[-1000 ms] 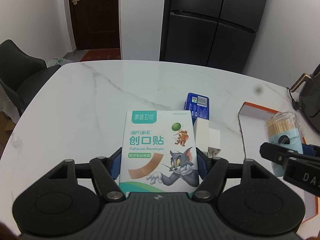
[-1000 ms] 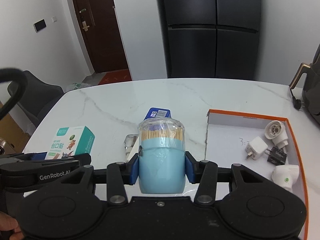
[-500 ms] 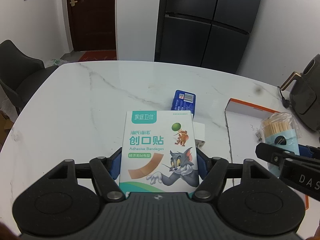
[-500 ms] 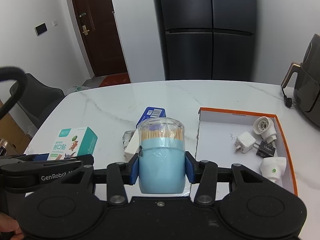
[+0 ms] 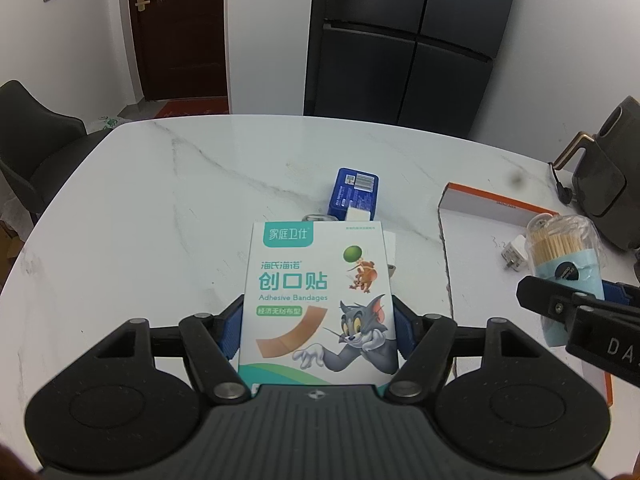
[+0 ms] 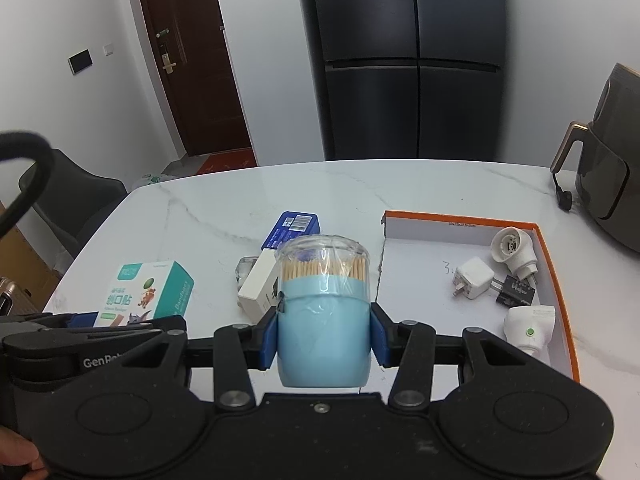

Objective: Organize rigid objects
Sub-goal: 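Lift the bandage box with the left gripper while the right lifts the toothpick jar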

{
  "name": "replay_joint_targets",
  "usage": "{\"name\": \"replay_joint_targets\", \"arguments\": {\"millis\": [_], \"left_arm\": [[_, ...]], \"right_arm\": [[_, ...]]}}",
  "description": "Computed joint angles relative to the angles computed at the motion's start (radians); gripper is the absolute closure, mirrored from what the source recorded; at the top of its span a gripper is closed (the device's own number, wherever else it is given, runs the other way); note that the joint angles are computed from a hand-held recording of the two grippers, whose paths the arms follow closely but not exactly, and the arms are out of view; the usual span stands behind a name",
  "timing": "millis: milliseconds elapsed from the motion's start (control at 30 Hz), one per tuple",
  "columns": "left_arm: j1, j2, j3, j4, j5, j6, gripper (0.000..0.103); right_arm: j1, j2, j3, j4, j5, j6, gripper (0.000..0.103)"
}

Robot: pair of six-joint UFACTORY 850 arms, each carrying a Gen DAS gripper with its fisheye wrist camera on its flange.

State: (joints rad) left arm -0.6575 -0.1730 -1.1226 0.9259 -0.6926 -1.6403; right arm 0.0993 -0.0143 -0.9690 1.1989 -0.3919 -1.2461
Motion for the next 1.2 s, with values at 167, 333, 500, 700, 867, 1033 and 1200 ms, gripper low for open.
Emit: {"name": "replay_joint_targets", "arguments": {"millis": [167, 333, 500, 700, 867, 1033, 1200], "left_arm": [[-0.009, -0.005, -0.006, -0.004, -0.002, 0.004, 0.032], [-0.015, -0.011, -0.010, -0.010, 0.003, 0.008, 0.032], [-0.022, -0.017, -0.015, -0.016, 0.004, 0.011, 0.032], [-0.028, -0.024, -0.024, -0.024, 0.004, 0.017, 0.032], [-0.030, -0.030, -0.031, -0.027, 0.006, 0.024, 0.032], [-0.036, -0.038, -0.039, -0.032, 0.007, 0.032, 0.032], [-0.041, -0.049, -0.050, -0.033, 0.008, 0.036, 0.032]], "right_arm": [[-0.009, 0.008, 0.008, 0.003, -0.004, -0.010, 0.048], [-0.017, 0.011, 0.013, 0.002, -0.009, -0.010, 0.048], [-0.023, 0.015, 0.019, 0.004, -0.011, -0.017, 0.048], [-0.036, 0.020, 0.025, 0.005, -0.019, -0.020, 0.048], [-0.041, 0.023, 0.026, 0.002, -0.022, -0.017, 0.048], [-0.045, 0.023, 0.025, 0.003, -0.023, -0.016, 0.048], [-0.057, 0.028, 0.028, 0.006, -0.024, -0.019, 0.048]]}}
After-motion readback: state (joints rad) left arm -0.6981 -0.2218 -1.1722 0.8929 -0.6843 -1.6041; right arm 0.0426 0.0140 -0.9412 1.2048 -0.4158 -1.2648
